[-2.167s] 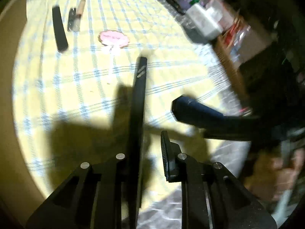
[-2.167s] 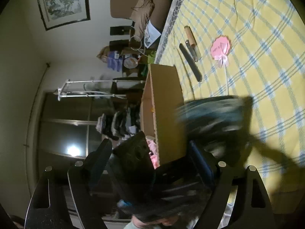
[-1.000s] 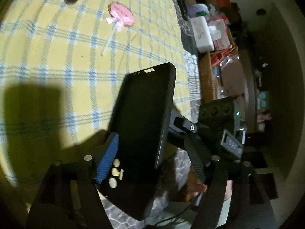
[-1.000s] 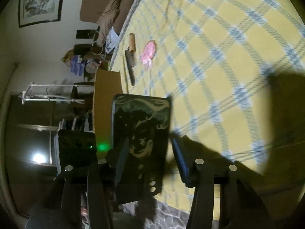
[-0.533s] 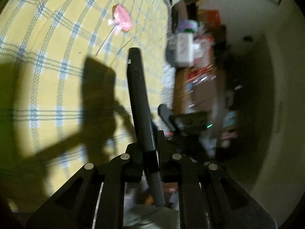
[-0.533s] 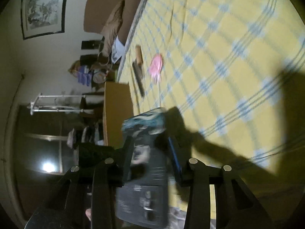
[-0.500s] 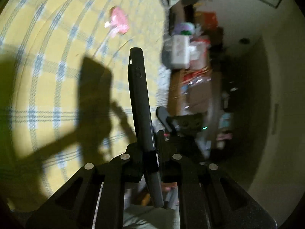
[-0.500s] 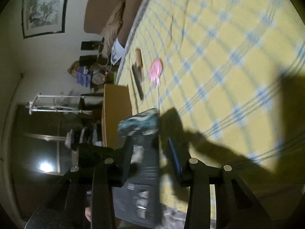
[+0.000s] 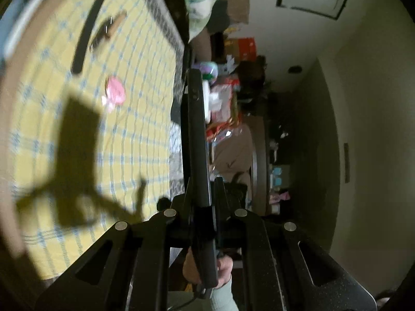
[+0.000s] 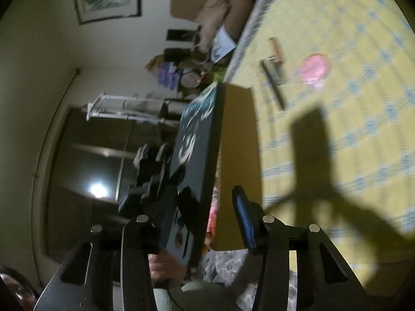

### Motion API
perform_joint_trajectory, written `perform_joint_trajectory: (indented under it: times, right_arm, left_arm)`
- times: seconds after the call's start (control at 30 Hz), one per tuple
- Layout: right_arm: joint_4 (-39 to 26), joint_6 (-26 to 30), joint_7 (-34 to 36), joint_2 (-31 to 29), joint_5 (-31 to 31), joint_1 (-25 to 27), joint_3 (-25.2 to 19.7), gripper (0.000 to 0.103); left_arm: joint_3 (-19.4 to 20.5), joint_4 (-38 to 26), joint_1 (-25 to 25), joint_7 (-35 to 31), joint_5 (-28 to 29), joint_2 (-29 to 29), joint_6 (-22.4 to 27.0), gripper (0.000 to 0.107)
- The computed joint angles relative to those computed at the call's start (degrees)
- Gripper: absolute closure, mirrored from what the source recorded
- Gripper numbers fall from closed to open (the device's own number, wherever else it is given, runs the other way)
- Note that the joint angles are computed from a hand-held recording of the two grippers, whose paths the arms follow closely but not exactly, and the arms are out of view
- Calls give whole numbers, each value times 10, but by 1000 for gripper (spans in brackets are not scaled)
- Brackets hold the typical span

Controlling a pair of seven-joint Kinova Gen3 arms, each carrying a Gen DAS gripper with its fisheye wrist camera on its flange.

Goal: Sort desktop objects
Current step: 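Carry the phone case into the box and open the right gripper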

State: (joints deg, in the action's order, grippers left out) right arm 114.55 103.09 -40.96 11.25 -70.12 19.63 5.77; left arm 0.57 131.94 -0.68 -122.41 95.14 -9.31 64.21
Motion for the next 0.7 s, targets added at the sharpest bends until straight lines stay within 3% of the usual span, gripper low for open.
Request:
perform_joint_trajectory:
  times: [0.07, 0.13, 0.27, 0.43, 0.57, 0.7]
  right_arm:
    - [4, -10, 6, -19, -17, -18, -13, 67]
    - [-1, -33, 9, -38, -35, -46, -26, 69]
    - [-17, -119, -14, -76, -56, -123, -57, 70]
    - [-49, -228, -35, -60, -80, -223, -101, 70]
    - [-106, -308, -69, -17, -65, -288, -132, 70]
    - [-178, -362, -127, 28, -4, -334, -157, 70]
  left_arm:
    - [-21, 0, -16, 21, -25, -25, 4, 97]
    - [-51, 5, -36, 31, -46, -43, 25, 97]
    - [-114, -14, -89, 72, -133, -68, 75, 97]
    - [-183, -58, -152, 86, -228, -62, 129, 95]
    - [-201, -80, -198, 76, -278, -29, 139, 89]
    - [-195, -85, -232, 61, -300, 6, 125, 89]
